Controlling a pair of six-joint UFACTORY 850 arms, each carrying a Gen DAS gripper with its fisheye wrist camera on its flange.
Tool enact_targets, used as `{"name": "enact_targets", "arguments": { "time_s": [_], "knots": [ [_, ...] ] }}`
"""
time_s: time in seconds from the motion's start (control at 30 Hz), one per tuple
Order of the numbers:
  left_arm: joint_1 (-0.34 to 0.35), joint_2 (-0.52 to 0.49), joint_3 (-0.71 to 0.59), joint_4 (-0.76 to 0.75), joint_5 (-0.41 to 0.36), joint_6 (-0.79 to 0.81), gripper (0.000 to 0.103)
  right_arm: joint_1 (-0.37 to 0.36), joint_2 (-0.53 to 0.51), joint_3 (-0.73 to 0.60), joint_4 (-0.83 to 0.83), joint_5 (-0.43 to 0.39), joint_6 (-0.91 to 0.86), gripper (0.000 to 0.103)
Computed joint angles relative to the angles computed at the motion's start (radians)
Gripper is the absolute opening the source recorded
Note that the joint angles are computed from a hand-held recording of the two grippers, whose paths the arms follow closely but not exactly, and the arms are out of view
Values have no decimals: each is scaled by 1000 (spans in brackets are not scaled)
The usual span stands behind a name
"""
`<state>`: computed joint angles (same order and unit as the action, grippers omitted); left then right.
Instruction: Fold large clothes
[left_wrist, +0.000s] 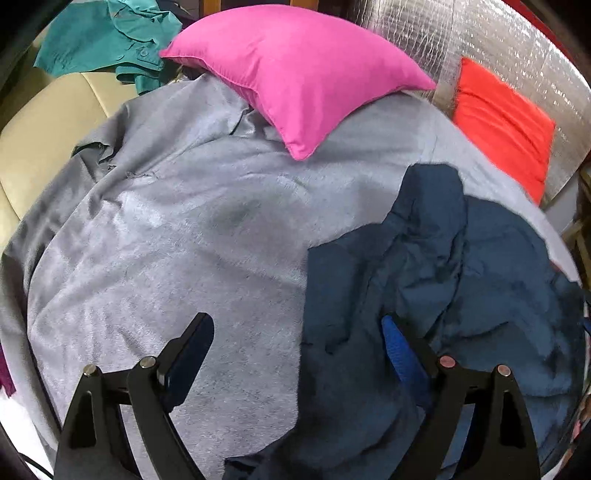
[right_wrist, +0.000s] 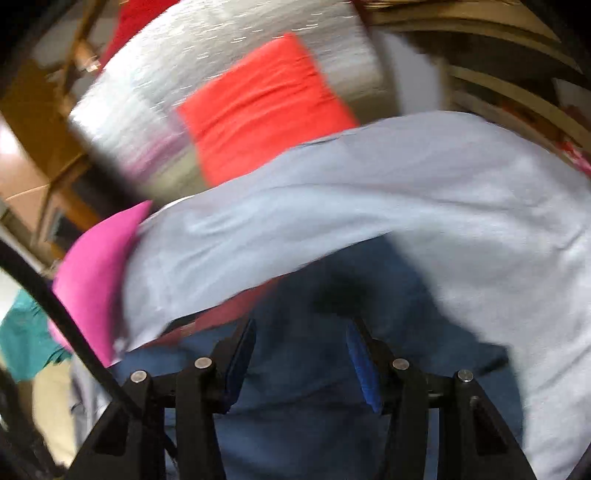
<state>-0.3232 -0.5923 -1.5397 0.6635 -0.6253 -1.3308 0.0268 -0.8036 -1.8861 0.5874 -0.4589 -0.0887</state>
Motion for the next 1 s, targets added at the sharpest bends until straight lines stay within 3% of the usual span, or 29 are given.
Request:
{"name": "enact_targets", "arguments": {
  "time_s": [0.1,0.2,0.27,0.3,0.4,0.5,0.6,0.8,0.9,1.0],
  "knots": [
    [-3,-20,-18,-31,-32,60,92,-41,-121,-117,-31,-173,90,52],
    [-5,-15,-16,-22,-44,74,92,-29,-66,-57,-79,-115,93,52],
    [-5,5,2,-3,-35,53,92,-3,20,46,-31,24,14,53],
    [-5,13,10,13,-35,35,92,1,42,75,50,52,-88,53],
    [-9,32,25,57,-47,10,92,47,82,83,267,-20,-381,53],
    [-13,42,36,75,-55,17,92,106,75,52,302,-105,-489,53],
    [-14,50,46,89,-65,24,92,170,21,-28,257,-202,-465,53],
    [13,35,43,43,-100,77,92,237,-198,-303,-56,-282,-130,50],
    [24,39,50,24,-99,83,92,238,-235,-358,-46,-297,-76,50],
    [26,80,89,59,-49,39,92,211,-152,-235,107,-258,-199,50]
  ]
}}
